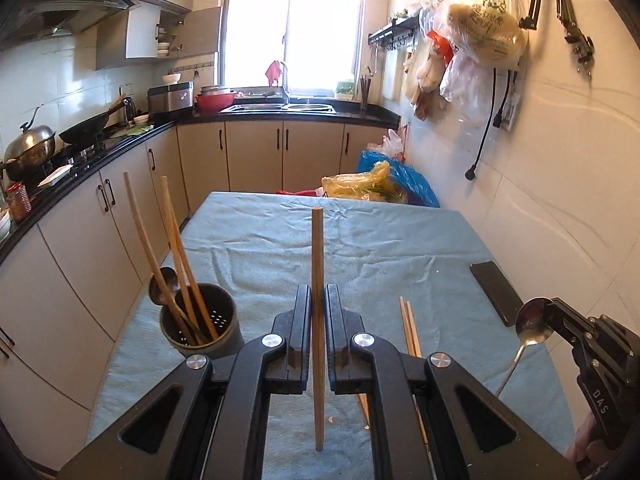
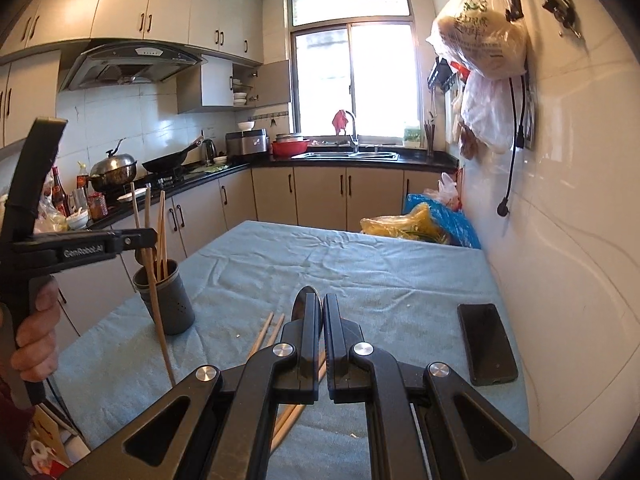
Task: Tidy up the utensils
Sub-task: 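Lift the held chopsticks with both tools and carry them over the black holder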
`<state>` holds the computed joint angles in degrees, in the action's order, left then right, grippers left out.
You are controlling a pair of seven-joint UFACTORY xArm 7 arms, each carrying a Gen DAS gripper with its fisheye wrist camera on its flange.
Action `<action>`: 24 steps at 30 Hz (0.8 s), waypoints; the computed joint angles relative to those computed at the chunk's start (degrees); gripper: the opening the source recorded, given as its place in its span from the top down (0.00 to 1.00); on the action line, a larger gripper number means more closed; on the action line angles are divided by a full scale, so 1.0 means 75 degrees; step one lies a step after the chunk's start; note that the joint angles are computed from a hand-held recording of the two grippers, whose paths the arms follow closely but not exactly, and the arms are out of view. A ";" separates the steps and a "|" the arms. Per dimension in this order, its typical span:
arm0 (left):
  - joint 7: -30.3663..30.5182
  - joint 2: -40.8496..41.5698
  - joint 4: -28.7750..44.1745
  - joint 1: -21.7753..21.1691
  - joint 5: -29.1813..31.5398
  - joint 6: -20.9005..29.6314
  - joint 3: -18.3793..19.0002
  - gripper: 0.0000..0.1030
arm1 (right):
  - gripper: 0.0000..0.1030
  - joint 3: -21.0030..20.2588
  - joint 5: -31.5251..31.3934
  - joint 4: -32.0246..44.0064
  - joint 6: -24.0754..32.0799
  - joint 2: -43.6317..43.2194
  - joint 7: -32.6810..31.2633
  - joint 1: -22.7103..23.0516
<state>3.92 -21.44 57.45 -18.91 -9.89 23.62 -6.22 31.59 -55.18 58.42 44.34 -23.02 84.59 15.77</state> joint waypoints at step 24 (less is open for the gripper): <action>0.0682 -0.0296 0.1311 0.0308 -0.0450 0.0667 0.0540 0.94 | 0.97 -0.0612 -0.1868 0.2963 0.1115 0.2566 -0.0641 0.1267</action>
